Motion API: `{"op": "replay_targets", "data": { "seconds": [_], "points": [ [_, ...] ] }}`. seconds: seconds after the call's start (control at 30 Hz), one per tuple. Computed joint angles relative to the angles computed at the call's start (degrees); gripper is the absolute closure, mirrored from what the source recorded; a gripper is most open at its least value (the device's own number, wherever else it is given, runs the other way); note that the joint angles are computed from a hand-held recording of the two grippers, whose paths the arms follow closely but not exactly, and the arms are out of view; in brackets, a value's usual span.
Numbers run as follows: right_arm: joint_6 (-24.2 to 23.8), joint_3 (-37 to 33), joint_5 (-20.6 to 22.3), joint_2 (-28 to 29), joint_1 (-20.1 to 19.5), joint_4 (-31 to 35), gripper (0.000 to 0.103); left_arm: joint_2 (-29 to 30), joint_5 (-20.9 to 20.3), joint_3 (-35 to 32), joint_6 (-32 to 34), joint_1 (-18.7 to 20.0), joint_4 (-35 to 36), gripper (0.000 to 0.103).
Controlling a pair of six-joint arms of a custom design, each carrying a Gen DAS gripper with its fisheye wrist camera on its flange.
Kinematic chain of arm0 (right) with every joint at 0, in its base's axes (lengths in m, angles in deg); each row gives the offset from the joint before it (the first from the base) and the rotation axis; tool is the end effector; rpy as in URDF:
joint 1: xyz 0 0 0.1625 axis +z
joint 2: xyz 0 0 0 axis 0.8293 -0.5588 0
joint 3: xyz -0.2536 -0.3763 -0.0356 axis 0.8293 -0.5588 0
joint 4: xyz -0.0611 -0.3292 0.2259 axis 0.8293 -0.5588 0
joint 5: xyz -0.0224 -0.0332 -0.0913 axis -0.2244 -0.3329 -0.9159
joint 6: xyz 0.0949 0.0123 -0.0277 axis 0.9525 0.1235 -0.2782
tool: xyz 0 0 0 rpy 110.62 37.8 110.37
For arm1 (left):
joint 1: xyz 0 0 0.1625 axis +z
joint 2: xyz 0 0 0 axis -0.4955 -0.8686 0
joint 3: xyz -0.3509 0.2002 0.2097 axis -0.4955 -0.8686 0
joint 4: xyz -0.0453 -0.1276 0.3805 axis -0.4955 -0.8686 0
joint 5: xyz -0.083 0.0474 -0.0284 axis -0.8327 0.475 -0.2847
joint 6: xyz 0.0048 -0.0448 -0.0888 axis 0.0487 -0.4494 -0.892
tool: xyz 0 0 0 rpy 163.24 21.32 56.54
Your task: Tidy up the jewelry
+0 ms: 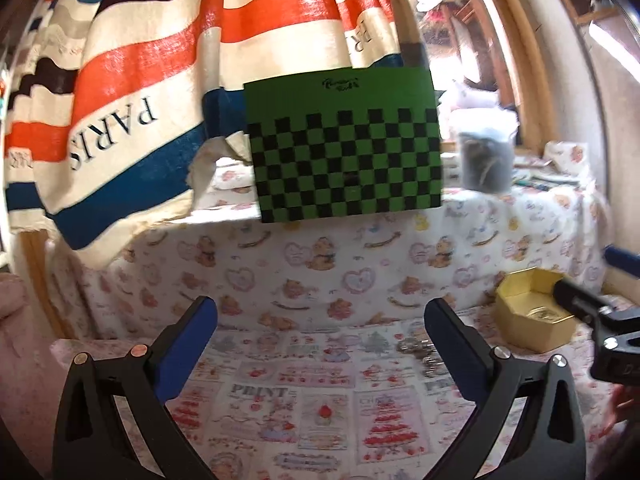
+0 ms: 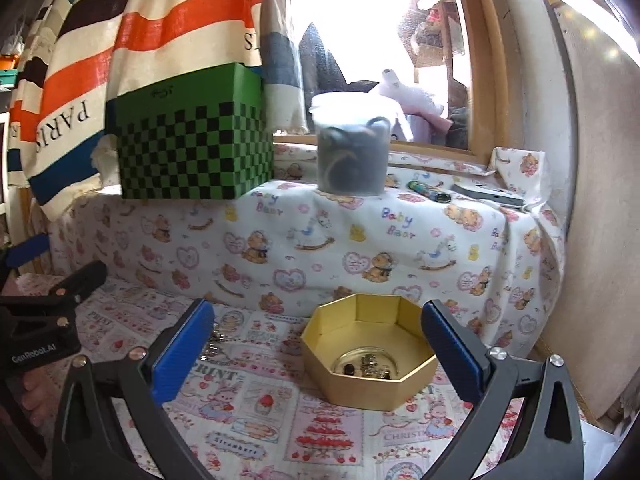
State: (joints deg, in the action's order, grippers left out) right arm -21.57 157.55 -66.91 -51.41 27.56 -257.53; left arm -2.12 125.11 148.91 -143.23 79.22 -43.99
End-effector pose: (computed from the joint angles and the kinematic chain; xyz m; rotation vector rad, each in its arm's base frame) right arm 0.0365 -0.5514 0.2284 0.2935 -1.8345 1.3803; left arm -0.2777 -0.6149 -0.0459 1.0669 2.0600 -1.3726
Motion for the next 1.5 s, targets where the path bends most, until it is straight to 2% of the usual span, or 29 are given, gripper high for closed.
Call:
{"op": "replay_targets", "data": {
  "seconds": [0.1, 0.2, 0.33, 0.47, 0.53, 0.6, 0.7, 1.1, 1.17, 1.23, 1.33, 1.4, 1.43, 1.5],
  "points": [
    [1.2, 0.4, 0.3, -0.7, -0.2, 2.1, 0.000, 0.4, 0.5, -1.3, -2.1, 0.2, 2.9, 0.000],
    [1.0, -0.8, -3.1, 0.3, 0.7, 1.2, 0.000, 1.4, -2.9, -2.6, -2.1, -0.2, 3.2, 0.004],
    [0.6, -0.6, -2.8, 0.5, 0.7, 0.5, 0.000, 1.7, -3.9, -4.1, -4.2, 0.2, 5.7, 0.004],
    [0.3, -1.2, -4.7, 0.3, 1.0, 3.0, 0.000, 1.4, -3.7, -2.4, -0.9, -0.2, 3.0, 0.004],
    [1.2, -1.2, -5.2, -0.1, 0.9, 4.1, 0.006, 0.8, -3.4, -0.5, 0.0, -0.6, 0.1, 0.004],
    [2.4, -0.9, -5.0, -0.7, 0.7, 5.4, 0.008, 0.1, -4.1, 1.2, 0.4, -0.9, -3.3, 0.004],
    [4.1, -0.6, -4.4, -1.3, 0.3, 6.2, 0.008, -0.5, -3.4, 2.0, 0.4, -0.9, -4.4, 0.004],
    [4.6, 0.0, -4.2, -2.4, 0.2, 9.1, 0.008, -0.9, -2.4, 1.6, -2.1, -1.1, -1.2, 0.000],
    [4.7, 0.1, -3.9, -2.6, 0.1, 8.9, 0.008, -0.5, -4.2, 1.0, -2.3, -1.3, -1.1, 0.000],
    [5.0, 0.4, -3.3, -2.9, -0.1, 8.6, 0.008, -0.4, -6.2, 1.8, -1.6, -1.6, -4.3, 0.000],
    [6.8, 0.6, -2.8, -3.9, -0.5, 9.7, 0.008, -0.7, -6.2, 2.2, 0.4, -1.7, -5.0, 0.000],
    [8.1, 0.5, -3.1, -4.5, -0.6, 11.1, 0.008, -1.2, -3.8, 1.9, -0.6, -1.5, -2.5, 0.000],
    [8.4, 0.5, -3.1, -4.6, -0.7, 11.2, 0.008, -1.2, -2.2, 0.5, -3.0, -1.4, 1.3, 0.000],
    [9.3, 0.5, -3.3, -5.1, -1.0, 11.3, 0.008, 1.0, -3.0, -6.4, -9.6, -1.9, 13.2, 0.001]
  ]
}}
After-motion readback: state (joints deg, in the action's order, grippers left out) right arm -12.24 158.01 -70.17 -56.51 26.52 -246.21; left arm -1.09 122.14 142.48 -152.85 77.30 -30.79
